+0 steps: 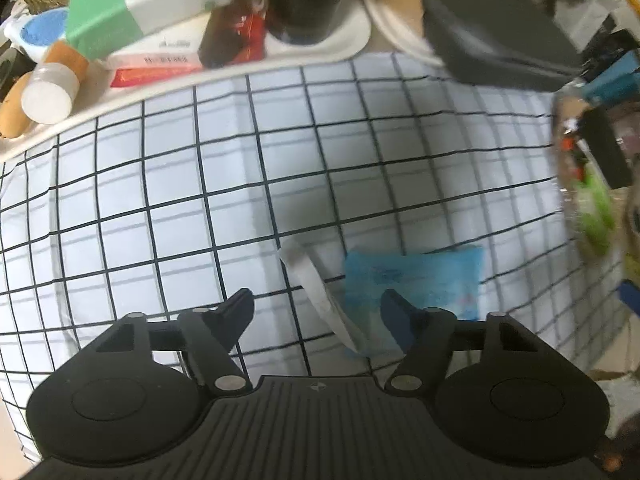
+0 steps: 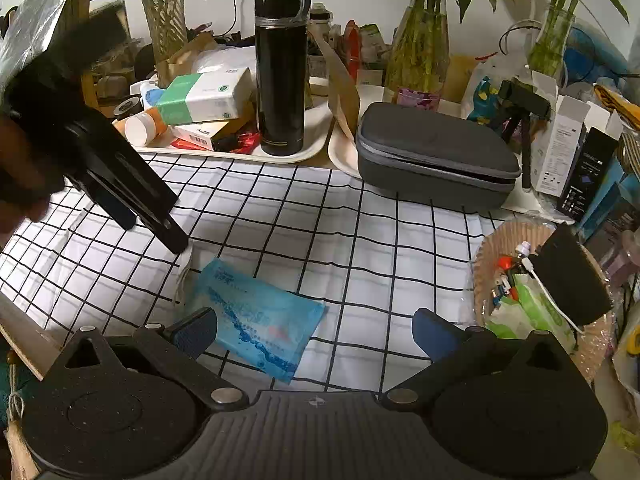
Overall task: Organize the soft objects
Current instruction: 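Grasp the white plastic strip with the left gripper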
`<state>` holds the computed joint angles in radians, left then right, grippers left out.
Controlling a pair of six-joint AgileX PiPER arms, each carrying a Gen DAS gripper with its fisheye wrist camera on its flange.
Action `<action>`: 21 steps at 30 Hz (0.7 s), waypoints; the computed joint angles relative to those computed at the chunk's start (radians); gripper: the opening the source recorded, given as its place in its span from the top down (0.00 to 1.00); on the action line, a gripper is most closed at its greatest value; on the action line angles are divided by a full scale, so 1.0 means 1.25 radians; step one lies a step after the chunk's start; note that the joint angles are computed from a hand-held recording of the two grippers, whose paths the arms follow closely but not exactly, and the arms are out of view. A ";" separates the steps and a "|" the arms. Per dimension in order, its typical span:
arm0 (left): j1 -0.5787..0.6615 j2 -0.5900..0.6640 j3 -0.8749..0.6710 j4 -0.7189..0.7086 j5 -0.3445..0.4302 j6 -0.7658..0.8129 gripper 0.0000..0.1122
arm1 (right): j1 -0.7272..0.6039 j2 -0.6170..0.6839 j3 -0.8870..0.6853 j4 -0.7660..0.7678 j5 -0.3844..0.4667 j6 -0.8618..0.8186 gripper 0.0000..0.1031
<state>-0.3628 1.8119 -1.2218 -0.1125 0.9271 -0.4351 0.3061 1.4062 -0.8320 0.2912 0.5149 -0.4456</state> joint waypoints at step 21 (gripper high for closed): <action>0.016 0.024 0.016 -0.050 -0.023 0.049 0.96 | 0.009 0.035 -0.009 -0.061 -0.020 0.072 0.00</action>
<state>-0.3432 1.8420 -1.2018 -0.1744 0.8989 -0.3733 0.3175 1.4503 -0.8431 0.2144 0.4901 -0.3554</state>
